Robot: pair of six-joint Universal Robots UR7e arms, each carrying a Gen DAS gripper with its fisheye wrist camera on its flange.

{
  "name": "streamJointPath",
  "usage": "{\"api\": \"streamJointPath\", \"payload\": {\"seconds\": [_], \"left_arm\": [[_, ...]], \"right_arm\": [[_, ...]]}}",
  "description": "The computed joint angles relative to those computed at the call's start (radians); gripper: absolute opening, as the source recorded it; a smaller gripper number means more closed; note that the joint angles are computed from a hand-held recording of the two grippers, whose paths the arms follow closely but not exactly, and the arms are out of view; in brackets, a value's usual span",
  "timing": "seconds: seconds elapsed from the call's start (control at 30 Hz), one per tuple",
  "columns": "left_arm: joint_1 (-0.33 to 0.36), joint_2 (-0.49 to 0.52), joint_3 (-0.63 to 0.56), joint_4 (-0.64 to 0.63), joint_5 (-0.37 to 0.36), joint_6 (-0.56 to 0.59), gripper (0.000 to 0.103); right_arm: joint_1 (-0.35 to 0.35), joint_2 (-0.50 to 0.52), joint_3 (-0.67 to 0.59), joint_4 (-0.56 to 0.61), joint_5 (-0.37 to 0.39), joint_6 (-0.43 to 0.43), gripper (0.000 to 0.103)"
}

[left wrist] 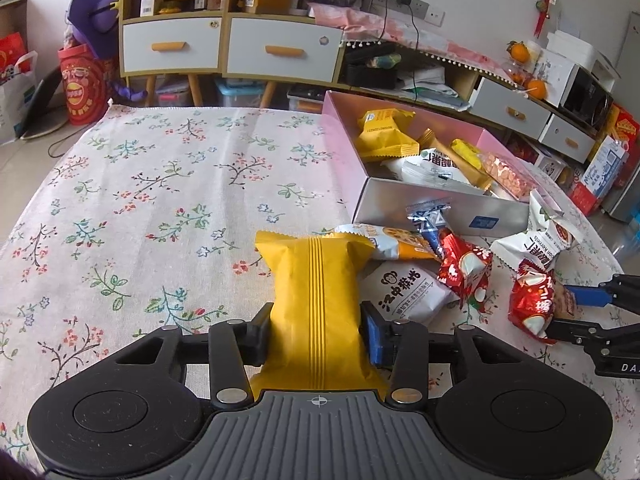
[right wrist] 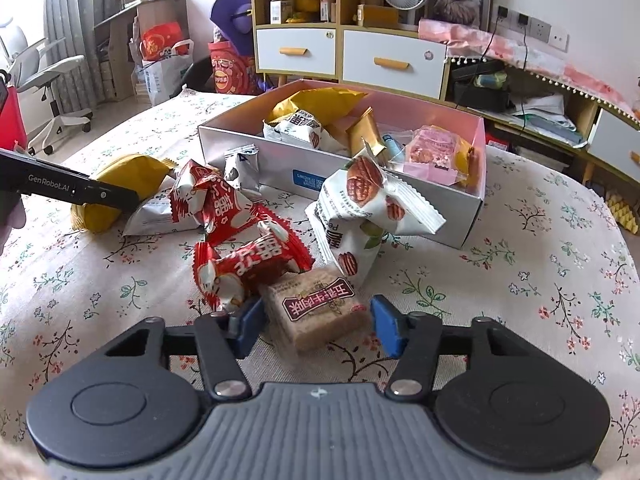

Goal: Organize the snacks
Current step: 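Carry the yellow bag and brown cake bar into the pink box and release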

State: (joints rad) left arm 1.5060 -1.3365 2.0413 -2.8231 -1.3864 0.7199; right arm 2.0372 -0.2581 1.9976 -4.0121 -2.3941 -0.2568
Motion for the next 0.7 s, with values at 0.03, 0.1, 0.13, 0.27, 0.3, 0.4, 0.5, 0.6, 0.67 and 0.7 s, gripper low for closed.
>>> {"api": "streamJointPath", "payload": {"seconds": [0.03,0.1,0.13,0.27,0.3,0.4,0.5,0.6,0.67,0.7], "left_arm": [[-0.002,-0.001,0.001,-0.001,0.001,-0.003,0.041],[-0.005,-0.007,0.002,0.009,0.0,-0.009,0.041],[-0.007,-0.009,0.002,0.014,-0.002,-0.013,0.041],[-0.013,-0.021,0.006,0.027,-0.002,-0.025,0.041],[-0.015,-0.023,0.007,0.03,-0.001,-0.03,0.041],[-0.025,-0.035,0.012,0.035,0.004,-0.054,0.04],[-0.032,-0.053,0.018,0.042,-0.005,-0.075,0.04],[-0.041,-0.074,0.028,0.048,-0.011,-0.085,0.04],[-0.046,-0.086,0.034,0.05,-0.017,-0.1,0.04],[-0.05,-0.091,0.037,0.05,-0.02,-0.108,0.04]], "right_arm": [[0.001,-0.001,-0.001,0.005,-0.003,0.0,0.05],[0.001,-0.005,0.002,0.01,-0.003,0.001,0.046],[0.001,-0.009,0.005,0.011,0.0,0.005,0.045],[0.002,-0.017,0.017,0.007,0.005,0.011,0.042],[0.003,-0.018,0.018,0.006,0.003,0.013,0.042],[0.006,-0.021,0.022,0.003,0.002,0.02,0.042],[0.015,-0.025,0.026,0.008,0.005,0.031,0.042],[0.028,-0.032,0.034,0.01,0.023,0.032,0.042],[0.039,-0.034,0.036,0.012,0.029,0.033,0.042],[0.044,-0.034,0.034,0.011,0.029,0.031,0.042]]}}
